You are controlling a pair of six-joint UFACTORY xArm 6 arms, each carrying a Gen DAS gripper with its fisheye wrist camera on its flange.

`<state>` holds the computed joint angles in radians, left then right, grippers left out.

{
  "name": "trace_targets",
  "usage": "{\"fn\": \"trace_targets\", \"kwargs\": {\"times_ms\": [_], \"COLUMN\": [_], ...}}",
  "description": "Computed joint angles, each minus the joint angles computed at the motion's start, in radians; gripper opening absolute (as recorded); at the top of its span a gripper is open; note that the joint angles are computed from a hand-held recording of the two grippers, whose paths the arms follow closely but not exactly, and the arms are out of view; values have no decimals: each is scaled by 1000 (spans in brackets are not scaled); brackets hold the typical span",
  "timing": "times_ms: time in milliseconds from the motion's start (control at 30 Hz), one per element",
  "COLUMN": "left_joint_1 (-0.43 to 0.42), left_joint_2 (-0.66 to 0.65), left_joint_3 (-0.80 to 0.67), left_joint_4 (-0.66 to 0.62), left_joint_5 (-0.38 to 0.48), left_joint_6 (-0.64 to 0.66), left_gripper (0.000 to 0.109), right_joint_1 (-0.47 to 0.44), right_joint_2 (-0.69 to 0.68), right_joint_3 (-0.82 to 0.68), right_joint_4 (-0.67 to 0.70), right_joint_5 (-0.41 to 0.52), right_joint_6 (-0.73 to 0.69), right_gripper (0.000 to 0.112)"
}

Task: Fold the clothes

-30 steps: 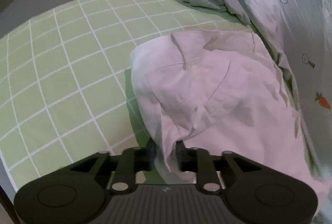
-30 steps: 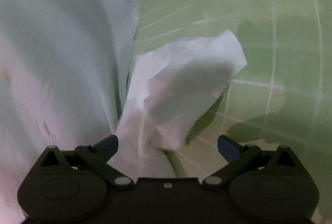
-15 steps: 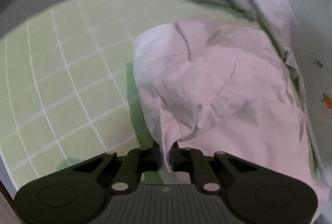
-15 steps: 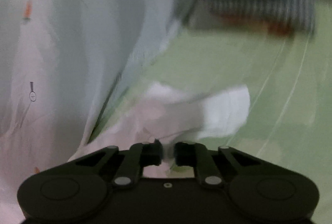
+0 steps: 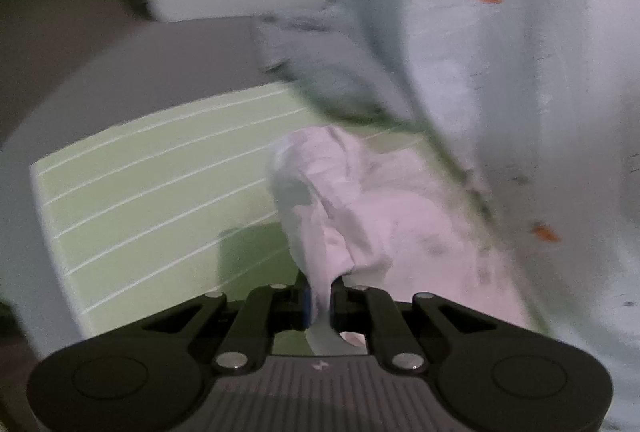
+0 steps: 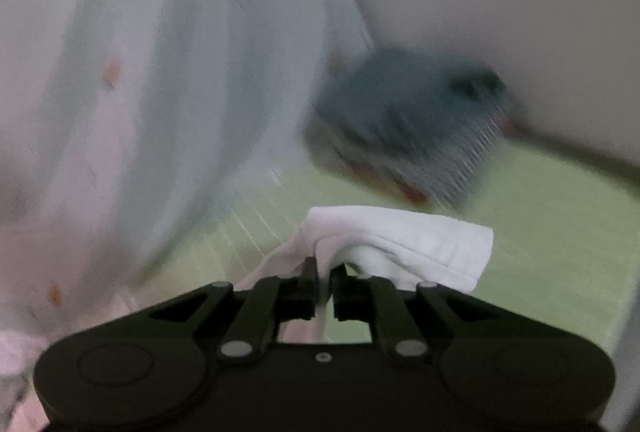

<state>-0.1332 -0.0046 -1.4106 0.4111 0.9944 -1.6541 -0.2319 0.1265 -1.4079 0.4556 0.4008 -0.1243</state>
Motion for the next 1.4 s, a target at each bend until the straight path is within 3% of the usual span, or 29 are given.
{"fn": "trace_targets", "kwargs": {"times_ms": [67,133,233,267,333,400,467,567,733,767,833,867,900,967,1067,1133,1233,1333,1367,1400], "left_joint_1": [-14,-33,-77,-91,-118,-143,-172,-212,-259,-268,-283,-288,-293,-305,-320,-327,-334,-336,-336,-336], "left_joint_2": [4,4,19,24,36,45,64,111,211,236,283,304,326,364,403,411,411,401,391,381], "left_joint_3": [21,38,9,-8,-37,-62,-91,-157,-286,-321,-384,-412,-441,-500,-564,-581,-585,-569,-554,-539], "left_joint_4": [-60,-101,-76,-58,-20,21,60,100,100,93,77,67,56,48,59,66,66,52,51,51], "left_joint_5": [85,147,216,233,248,249,229,198,154,153,152,152,153,171,205,224,258,281,281,282], "left_joint_6": [3,-1,-3,2,4,2,-6,0,88,106,133,146,159,181,202,203,193,184,177,169], "left_gripper": [12,16,19,25,36,43,54,68,71,71,71,71,71,71,71,71,71,71,71,71], "right_joint_1": [-25,-43,-67,-74,-86,-97,-109,-134,-185,-184,-184,-182,-183,-179,-150,-143,-159,-174,-170,-163], "right_joint_2": [-18,-23,-41,-47,-57,-50,-28,22,59,56,60,62,62,35,-43,-73,-81,-52,-54,-56], "right_joint_3": [48,84,122,128,135,127,108,76,96,105,106,102,99,116,187,230,260,233,237,241], "right_joint_4": [-118,-142,-140,-118,-80,-42,1,115,431,462,471,454,434,407,344,227,-12,-149,-184,-229], "right_joint_5": [103,185,227,217,200,202,220,268,315,300,296,296,297,259,102,12,-29,61,53,39], "right_joint_6": [93,106,115,97,61,32,12,26,62,32,5,5,-5,-72,-203,-201,-93,-6,11,32], "right_gripper": [9,12,35,45,56,81,92,94,98,94,71,43,32,19,16,15,16,24,29,41]}}
